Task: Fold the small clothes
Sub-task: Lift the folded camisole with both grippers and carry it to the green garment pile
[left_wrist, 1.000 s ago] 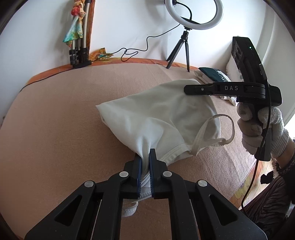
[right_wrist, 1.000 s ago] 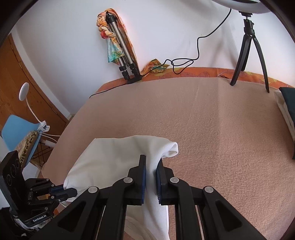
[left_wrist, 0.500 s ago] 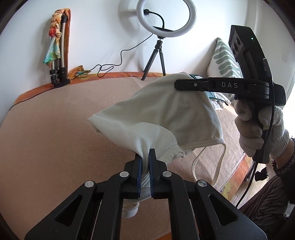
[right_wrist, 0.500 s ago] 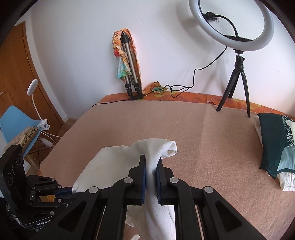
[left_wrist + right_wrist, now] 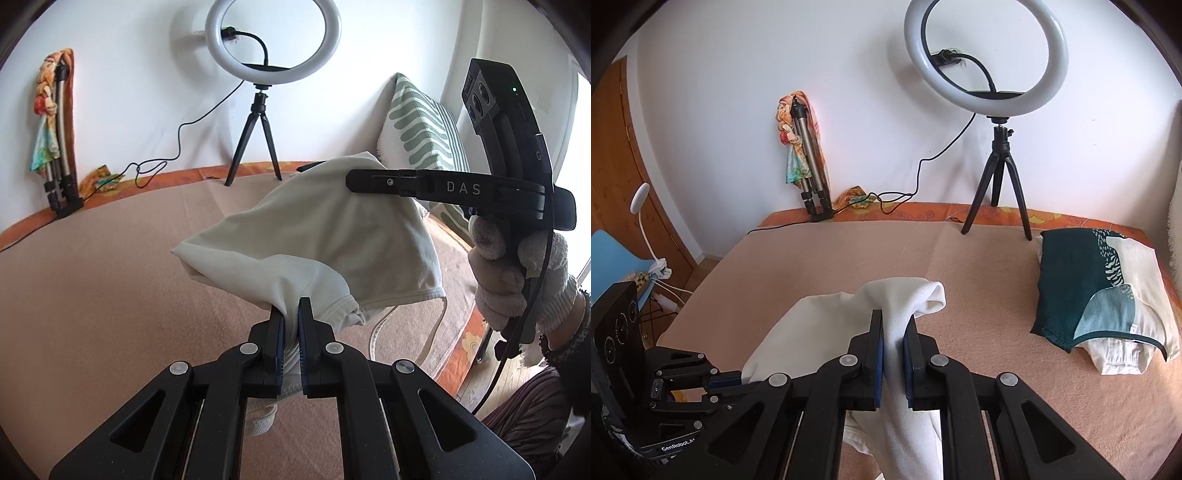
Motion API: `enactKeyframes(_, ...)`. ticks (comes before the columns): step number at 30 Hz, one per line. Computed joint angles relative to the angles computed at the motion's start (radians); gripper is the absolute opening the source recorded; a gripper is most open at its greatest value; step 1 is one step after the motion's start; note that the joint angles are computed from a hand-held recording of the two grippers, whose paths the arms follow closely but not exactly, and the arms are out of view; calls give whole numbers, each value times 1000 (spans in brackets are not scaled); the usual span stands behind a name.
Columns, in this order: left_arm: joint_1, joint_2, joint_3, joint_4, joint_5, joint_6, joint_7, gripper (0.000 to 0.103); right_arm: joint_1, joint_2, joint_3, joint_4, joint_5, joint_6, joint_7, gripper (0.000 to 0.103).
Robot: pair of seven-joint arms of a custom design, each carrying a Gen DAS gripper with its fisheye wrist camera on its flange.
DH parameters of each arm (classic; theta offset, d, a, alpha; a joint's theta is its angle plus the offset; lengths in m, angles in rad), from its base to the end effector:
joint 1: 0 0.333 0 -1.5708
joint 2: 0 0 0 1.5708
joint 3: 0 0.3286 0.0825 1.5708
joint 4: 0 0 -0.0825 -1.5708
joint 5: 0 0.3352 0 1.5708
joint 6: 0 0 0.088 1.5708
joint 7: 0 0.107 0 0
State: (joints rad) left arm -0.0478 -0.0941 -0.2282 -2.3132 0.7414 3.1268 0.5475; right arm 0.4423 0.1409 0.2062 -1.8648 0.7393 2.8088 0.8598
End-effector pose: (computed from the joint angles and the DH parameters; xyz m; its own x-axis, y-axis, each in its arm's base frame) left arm 0.4581 -0.1939 0.5142 -0.0902 -0.9770 0.1932 -0.6370 -0.0925 -0.7653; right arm 0.5014 0.3296 0.5587 0.7212 -0.6723 -0.1670 -0.5168 -0.3617 -0.7759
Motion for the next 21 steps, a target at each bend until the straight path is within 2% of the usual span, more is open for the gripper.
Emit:
enactKeyframes(4, -32, 75, 3, 104, -6, -11, 36, 5, -30, -24, -16, -13, 39, 8, -45, 7)
enactKeyframes(9, -106, 184, 39, 249, -1, -25, 63, 5, -69, -25, -46, 1, 50, -2, -77, 7)
enactKeyframes(16, -162, 343, 42, 459, -166, -60, 254, 5, -128, 21, -79, 80, 12, -23, -62, 7)
enactKeyframes(21, -197, 480, 43, 672, -250, -118, 390, 5, -175, 89, -95, 187, -40, -29, -23, 6)
